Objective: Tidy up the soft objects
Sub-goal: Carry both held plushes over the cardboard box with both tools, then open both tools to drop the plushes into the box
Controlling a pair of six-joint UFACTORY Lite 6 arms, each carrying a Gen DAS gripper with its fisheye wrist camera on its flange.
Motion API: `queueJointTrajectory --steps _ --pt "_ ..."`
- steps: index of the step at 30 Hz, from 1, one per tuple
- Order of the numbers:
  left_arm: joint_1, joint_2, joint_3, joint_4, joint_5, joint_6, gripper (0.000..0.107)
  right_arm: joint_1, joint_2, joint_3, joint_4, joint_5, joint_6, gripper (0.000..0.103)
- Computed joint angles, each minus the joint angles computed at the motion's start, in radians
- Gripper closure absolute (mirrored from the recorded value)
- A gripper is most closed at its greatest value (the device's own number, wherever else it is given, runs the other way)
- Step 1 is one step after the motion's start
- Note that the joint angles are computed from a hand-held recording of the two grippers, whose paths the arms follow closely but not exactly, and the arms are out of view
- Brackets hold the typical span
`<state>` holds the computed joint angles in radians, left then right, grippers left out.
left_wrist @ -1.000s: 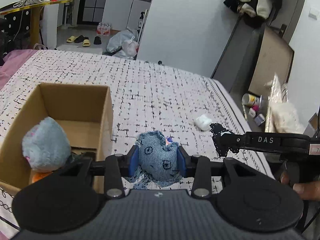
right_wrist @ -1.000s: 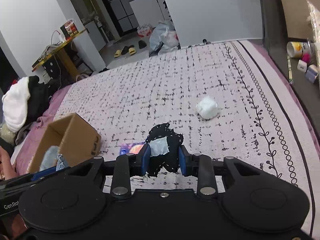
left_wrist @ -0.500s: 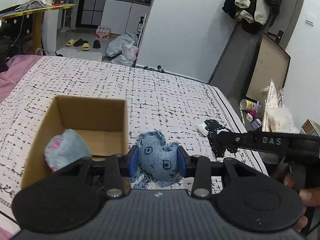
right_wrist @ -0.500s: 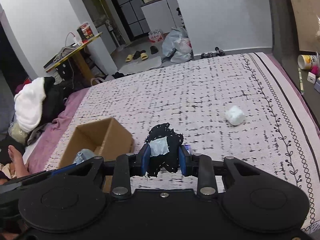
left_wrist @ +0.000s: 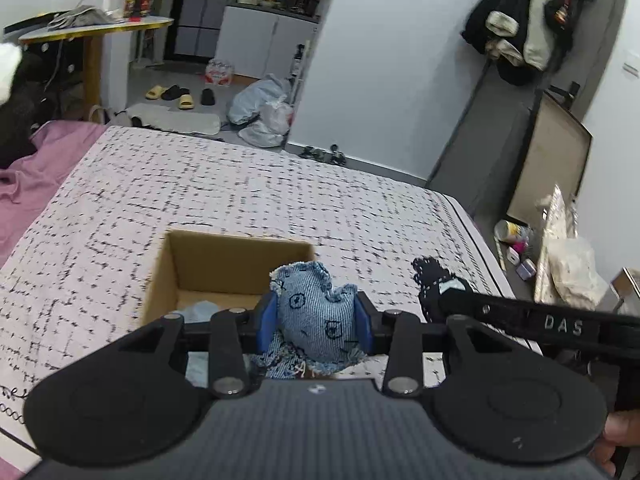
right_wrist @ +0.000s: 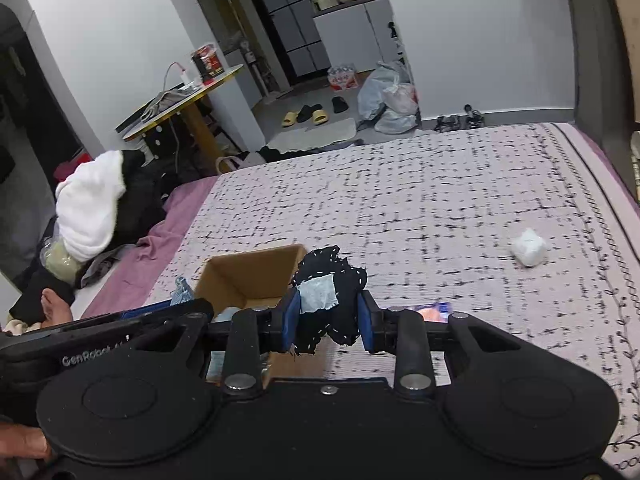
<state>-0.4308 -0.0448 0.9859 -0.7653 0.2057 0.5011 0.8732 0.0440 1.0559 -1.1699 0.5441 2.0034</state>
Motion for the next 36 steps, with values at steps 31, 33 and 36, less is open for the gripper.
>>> queueJointTrajectory --steps 31,33,36 --pt "0.186 0.139 0.056 -0.345 -0.032 0.329 0.067 -0.033 0.345 0.265 -0.072 -0.159 0.087 0.05" --pt "0.173 0.166 0.082 -0.307 -0.044 0.294 0.067 -0.04 0.323 0.234 -0.088 -0.176 0.111 0.049" --pt "0.158 0.211 0.129 -0.234 -0.059 0.216 0.067 -0.049 0.286 0.182 -0.126 -0.198 0.153 0.047"
